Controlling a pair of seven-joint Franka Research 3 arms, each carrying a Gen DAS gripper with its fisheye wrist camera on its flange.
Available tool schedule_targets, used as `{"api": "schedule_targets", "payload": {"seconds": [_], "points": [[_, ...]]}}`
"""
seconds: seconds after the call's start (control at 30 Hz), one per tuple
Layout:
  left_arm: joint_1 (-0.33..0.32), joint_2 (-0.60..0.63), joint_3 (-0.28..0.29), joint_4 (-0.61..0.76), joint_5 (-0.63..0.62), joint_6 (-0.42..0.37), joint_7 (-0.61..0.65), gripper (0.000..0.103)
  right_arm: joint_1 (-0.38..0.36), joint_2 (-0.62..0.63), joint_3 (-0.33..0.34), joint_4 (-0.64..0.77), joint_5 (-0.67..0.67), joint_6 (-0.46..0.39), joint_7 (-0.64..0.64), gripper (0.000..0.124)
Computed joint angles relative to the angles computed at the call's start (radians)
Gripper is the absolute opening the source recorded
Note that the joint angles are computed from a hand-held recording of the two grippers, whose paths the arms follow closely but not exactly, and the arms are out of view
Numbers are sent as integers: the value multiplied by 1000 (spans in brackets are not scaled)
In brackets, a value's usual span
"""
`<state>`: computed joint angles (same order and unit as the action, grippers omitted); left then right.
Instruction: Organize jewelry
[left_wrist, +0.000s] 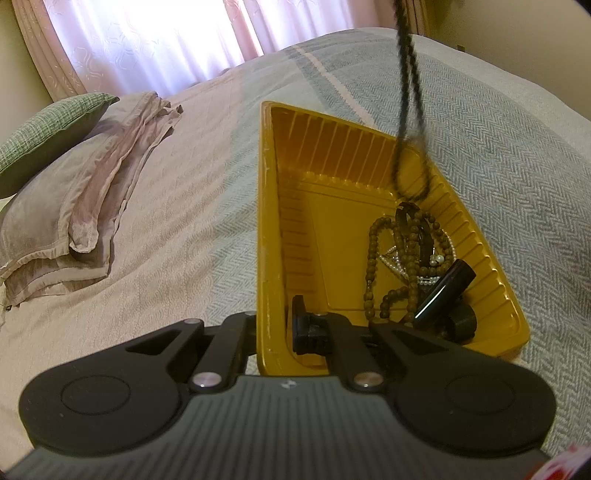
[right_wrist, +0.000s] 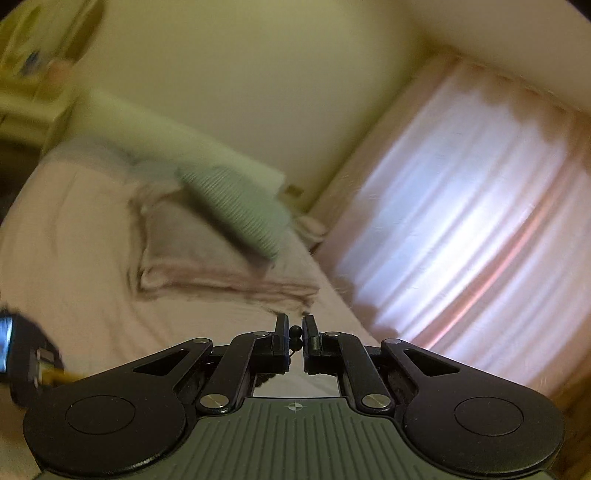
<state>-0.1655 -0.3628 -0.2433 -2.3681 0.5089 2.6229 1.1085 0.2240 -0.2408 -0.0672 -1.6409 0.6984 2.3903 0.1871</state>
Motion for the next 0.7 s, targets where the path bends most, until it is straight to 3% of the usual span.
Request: {"api": "schedule_targets", "payload": {"seconds": [0.17, 0.33, 0.7], "points": [[0, -1, 1, -1, 0, 1, -1, 4, 9, 12, -5, -20, -7, -62, -153, 7], [-1, -1, 1, -2, -1, 0, -1, 4, 12, -10, 8, -118, -34, -31, -304, 7], [1, -3, 3, -9, -5, 4, -4, 4, 18, 12, 28, -233, -70, 1, -351, 7]]}}
